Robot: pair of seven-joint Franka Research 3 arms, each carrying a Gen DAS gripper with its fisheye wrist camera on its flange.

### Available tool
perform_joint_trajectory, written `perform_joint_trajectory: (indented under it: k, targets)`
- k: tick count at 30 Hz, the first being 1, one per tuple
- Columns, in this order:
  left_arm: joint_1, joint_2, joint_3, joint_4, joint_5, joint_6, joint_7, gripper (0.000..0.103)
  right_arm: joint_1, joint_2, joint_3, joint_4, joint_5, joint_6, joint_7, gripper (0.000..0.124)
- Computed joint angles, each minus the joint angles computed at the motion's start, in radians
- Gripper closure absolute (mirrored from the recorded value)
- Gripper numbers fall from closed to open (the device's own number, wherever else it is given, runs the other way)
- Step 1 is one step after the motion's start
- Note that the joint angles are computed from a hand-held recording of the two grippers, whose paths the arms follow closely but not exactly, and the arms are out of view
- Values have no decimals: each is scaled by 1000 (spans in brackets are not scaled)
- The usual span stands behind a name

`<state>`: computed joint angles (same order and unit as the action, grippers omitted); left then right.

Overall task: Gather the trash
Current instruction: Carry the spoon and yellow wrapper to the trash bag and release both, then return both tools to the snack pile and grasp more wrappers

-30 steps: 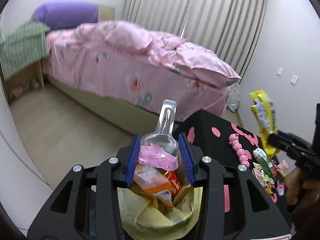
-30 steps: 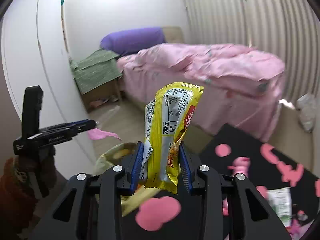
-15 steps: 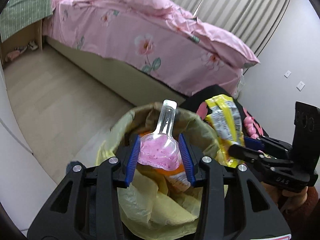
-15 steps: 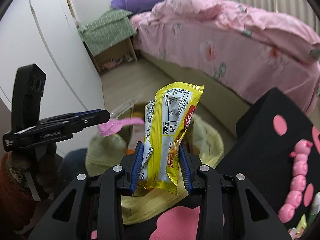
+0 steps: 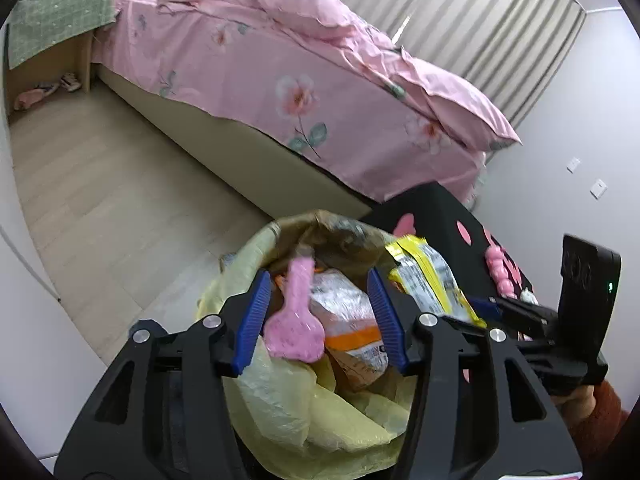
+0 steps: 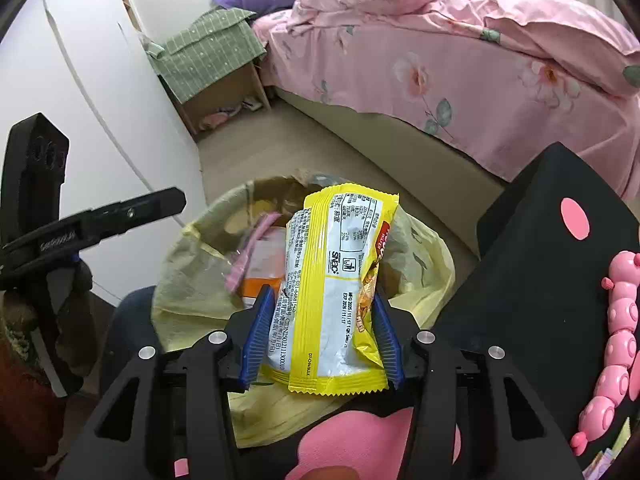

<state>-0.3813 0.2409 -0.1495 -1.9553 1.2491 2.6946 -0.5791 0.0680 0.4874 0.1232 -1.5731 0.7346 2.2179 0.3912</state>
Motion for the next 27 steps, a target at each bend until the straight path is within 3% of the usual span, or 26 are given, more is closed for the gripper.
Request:
perform_joint_trajectory:
  k: [7,11,16,20,27]
  targets:
    - [-9,-58,-19,-14,-9,-105,-22,54,-49,-50,19,-23,119,-73,-94,76]
    - [-8,-81,-39,-5,-2,-162,-18,54,-39,-57,7,-9,135,-102,-99,68]
    - [-10,-97,-59,5,-29,-224,21,54,0,-73,-2,-32,106,-14,-116,68]
    - [-15,-103,-72,13,-45,-264,62,54,-20,-84,-8,-34,128,-2,-139,68]
    - [-48,-50,-81,94,-31,-284,95,54,-79,-212,-44,-155,227,143,-294,68]
